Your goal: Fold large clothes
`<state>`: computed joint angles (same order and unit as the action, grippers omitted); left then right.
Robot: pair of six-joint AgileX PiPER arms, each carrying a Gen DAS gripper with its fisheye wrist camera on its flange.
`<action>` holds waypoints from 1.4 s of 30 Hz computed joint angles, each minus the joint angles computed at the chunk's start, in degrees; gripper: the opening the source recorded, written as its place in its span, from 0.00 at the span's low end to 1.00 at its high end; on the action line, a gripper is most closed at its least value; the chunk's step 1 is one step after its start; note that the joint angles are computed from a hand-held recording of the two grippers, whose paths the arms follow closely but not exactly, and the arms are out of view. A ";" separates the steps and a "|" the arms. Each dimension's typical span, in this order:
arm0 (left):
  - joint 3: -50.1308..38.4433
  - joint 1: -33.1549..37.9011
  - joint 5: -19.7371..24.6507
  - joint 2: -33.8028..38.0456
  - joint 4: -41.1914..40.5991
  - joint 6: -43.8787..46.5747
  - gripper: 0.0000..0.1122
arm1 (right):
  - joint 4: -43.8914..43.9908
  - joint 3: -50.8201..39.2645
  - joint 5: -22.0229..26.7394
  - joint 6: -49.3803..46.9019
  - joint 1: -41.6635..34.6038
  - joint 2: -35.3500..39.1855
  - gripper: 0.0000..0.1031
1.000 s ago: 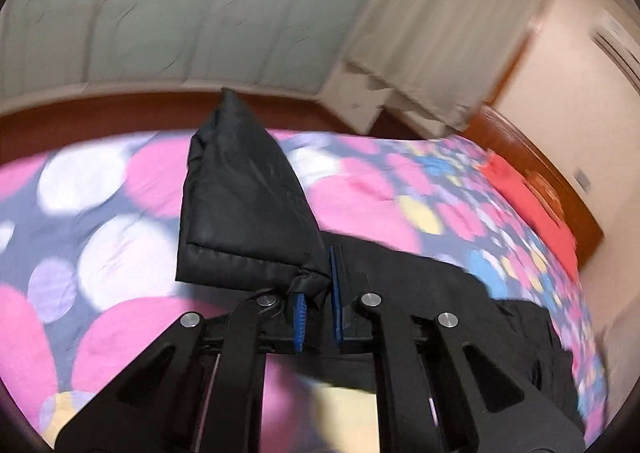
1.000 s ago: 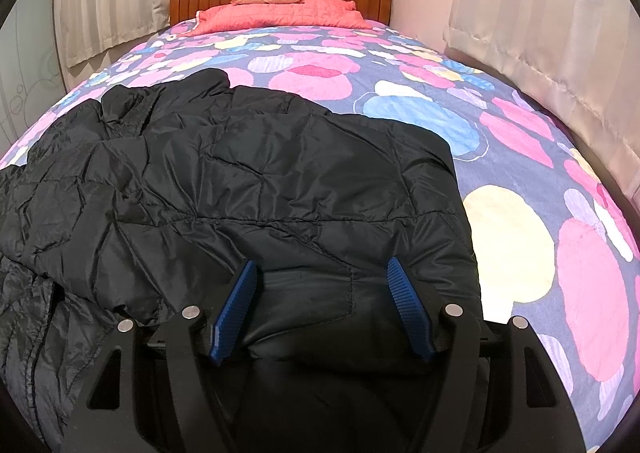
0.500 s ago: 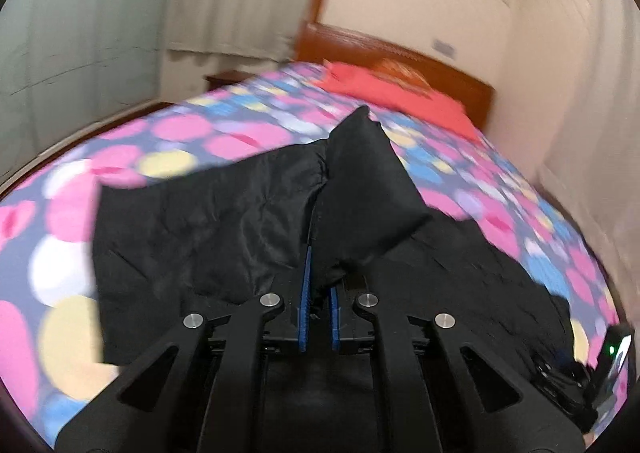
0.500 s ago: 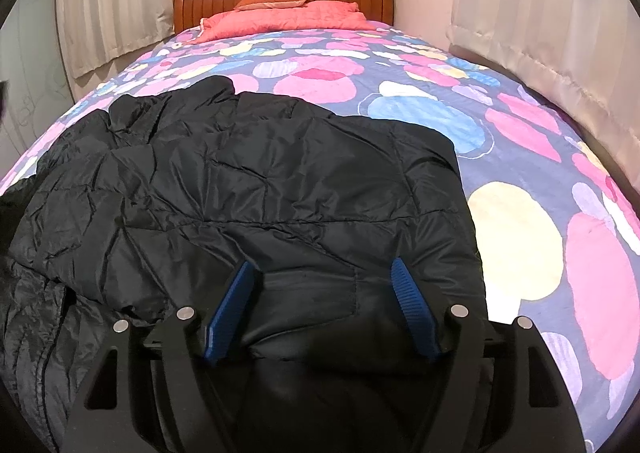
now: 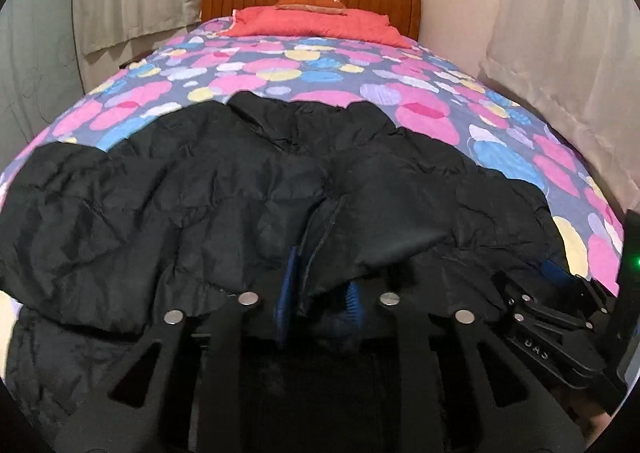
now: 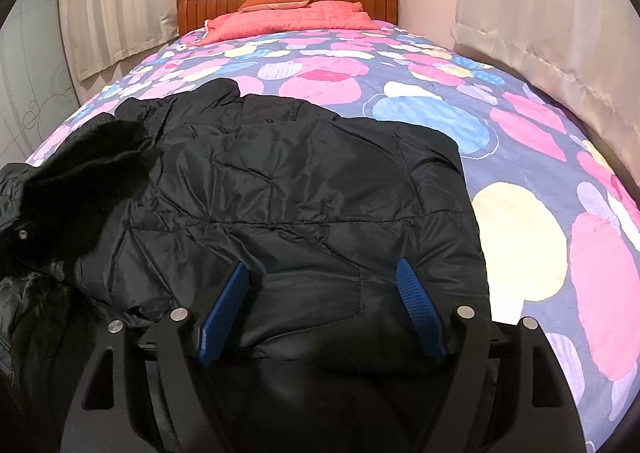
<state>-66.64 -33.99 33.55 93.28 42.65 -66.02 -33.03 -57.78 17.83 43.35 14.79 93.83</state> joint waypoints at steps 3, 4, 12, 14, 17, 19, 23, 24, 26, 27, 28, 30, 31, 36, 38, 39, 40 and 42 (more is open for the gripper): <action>4.04 -0.20 -0.89 -4.88 -0.43 -0.88 0.53 | 4.08 -0.35 1.01 -2.75 0.04 -0.78 0.73; 5.29 -0.06 -1.32 -6.51 -1.04 -0.64 0.53 | 7.03 -0.63 1.75 -4.88 0.17 -1.39 0.73; 13.89 3.73 -0.08 -18.83 -5.24 4.21 0.56 | 18.19 -5.00 4.58 -12.52 5.68 -5.02 0.73; 15.75 5.32 0.99 -21.62 -3.45 4.10 0.56 | 22.21 -8.31 5.56 -15.36 7.02 -2.56 0.73; 18.27 8.59 1.80 -24.92 -1.58 4.74 0.57 | 23.65 -15.19 7.88 -15.52 10.10 3.50 0.73; 19.69 12.45 0.96 -26.73 -3.88 8.18 0.57 | 24.64 -19.28 9.18 -15.73 11.46 7.18 0.73; 21.54 18.67 -0.95 -28.72 -8.69 14.81 0.57 | 31.41 -27.32 12.86 -22.37 13.23 14.41 0.35; 21.82 19.88 -1.35 -29.02 -9.60 16.17 0.57 | 32.00 -28.01 13.35 -22.68 13.55 14.87 0.33; 22.45 22.93 -2.53 -29.89 -12.79 20.31 0.57 | 30.27 -27.17 12.50 -22.04 14.10 13.54 0.17; 22.66 24.38 -3.08 -30.37 -14.55 22.31 0.57 | 29.51 -26.28 11.82 -21.90 14.11 12.41 0.15; 22.88 25.73 -3.73 -30.77 -16.22 24.18 0.57 | 27.05 -25.16 11.29 -19.98 14.11 10.95 0.15; 23.21 28.36 -5.00 -31.35 -19.55 28.02 0.57 | 19.43 -22.24 10.20 -14.04 13.66 7.53 0.14; 23.20 29.38 -5.38 -31.37 -20.29 29.14 0.57 | 15.30 -20.77 10.02 -10.76 13.01 5.93 0.14; 22.27 31.58 -6.45 -28.77 -23.03 32.26 0.57 | 12.90 -17.57 10.75 -11.11 5.98 3.55 0.14; 21.55 30.93 -6.64 -27.35 -22.45 31.48 0.57 | 18.93 -16.37 10.40 -17.01 2.62 4.02 0.14; 21.02 30.27 -6.64 -26.33 -21.39 30.64 0.57 | 23.36 -16.20 10.46 -21.34 1.01 4.73 0.14; 20.66 29.91 -6.66 -25.59 -20.68 30.16 0.57 | 26.93 -16.51 10.67 -25.02 -0.14 5.57 0.16; 19.22 28.95 -6.65 -23.15 -19.95 30.10 0.57 | 29.74 -16.49 11.55 -28.17 -0.80 6.68 0.22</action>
